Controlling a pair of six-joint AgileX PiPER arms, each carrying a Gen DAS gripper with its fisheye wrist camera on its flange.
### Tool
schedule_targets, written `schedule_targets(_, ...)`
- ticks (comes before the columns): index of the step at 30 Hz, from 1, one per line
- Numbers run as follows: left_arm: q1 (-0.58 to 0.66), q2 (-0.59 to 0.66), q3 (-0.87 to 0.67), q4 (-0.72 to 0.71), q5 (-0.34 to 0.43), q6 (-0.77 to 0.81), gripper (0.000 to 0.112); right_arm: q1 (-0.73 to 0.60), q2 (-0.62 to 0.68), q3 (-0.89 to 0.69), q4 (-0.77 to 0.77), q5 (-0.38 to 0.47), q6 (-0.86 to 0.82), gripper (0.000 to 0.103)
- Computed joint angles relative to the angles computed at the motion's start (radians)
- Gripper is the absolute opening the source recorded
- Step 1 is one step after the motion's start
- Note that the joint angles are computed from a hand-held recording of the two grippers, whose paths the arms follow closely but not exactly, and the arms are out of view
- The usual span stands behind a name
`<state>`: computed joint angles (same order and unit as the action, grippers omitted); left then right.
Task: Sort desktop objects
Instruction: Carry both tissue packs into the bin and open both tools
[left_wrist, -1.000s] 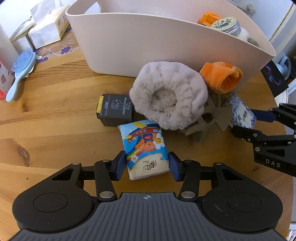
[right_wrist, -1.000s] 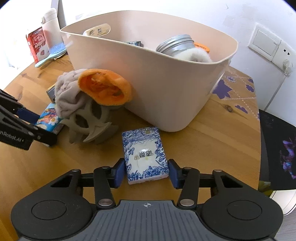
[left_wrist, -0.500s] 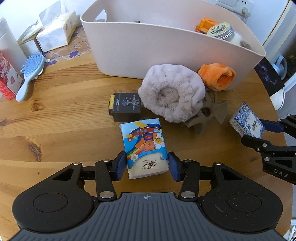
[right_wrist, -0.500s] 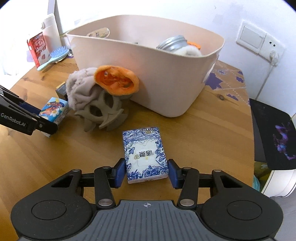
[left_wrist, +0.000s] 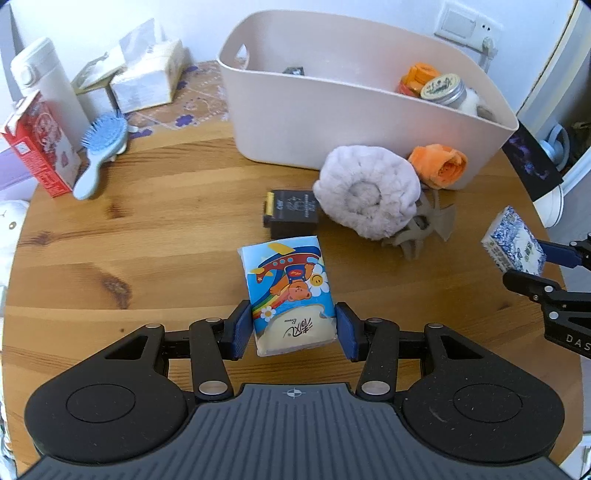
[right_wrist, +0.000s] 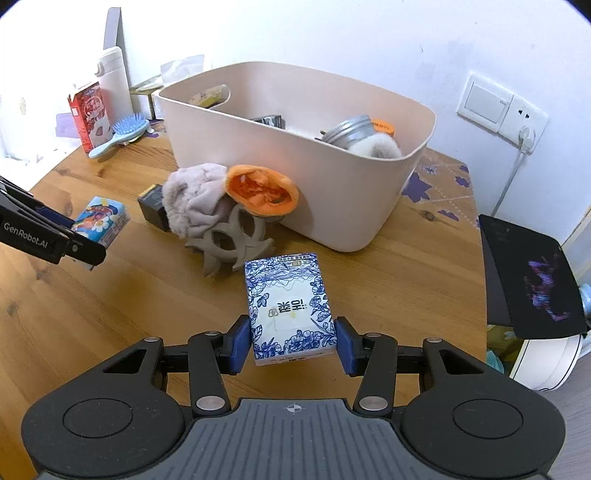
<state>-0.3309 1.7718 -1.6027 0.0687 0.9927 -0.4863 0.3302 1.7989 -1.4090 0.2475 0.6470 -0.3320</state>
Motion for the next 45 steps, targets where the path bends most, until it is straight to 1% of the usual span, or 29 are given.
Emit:
schedule_targets(6, 0.022, -0.048, 0.025, 0.014, -0.015, 0.021, 0.049, 0.023, -0.058, 0.018, -0.054, -0.011, 0.065, 0.045)
schedule_targets(11, 0.049, -0.064, 0.005, 0.002, -0.012, 0.055, 0.049, 0.038, -0.096, 0.019, -0.105, -0.019, 0.122, 0.045)
schedule_targets(14, 0.058, -0.067, -0.011, 0.001, -0.005, 0.07, 0.049, 0.051, -0.124, 0.026, -0.147, -0.039, 0.156, 0.045)
schedule_targets(22, 0.084, -0.07, -0.062, 0.0, -0.008, 0.119, 0.049, 0.066, -0.145, -0.029, -0.2, -0.043, 0.196, 0.045)
schedule_targets(27, 0.098, -0.037, -0.151, 0.01, 0.002, 0.154, 0.049, 0.063, -0.122, -0.097, -0.218, -0.035, 0.2, 0.045)
schedule_targets(31, 0.112, 0.011, -0.249, 0.01, 0.019, 0.182, 0.049, 0.063, -0.087, -0.155, -0.266, -0.02, 0.238, 0.045)
schedule_targets(33, 0.118, 0.035, -0.292, 0.015, 0.023, 0.199, 0.049, 0.056, -0.067, -0.183, -0.263, -0.015, 0.242, 0.045)
schedule_targets(42, 0.134, 0.206, -0.581, 0.028, 0.1, 0.246, 0.049, 0.03, 0.04, -0.318, -0.249, -0.014, 0.229, 0.045)
schedule_targets(45, 0.133, 0.267, -0.672, 0.037, 0.112, 0.268, 0.049, 0.025, 0.087, -0.38, -0.243, -0.005, 0.223, 0.045)
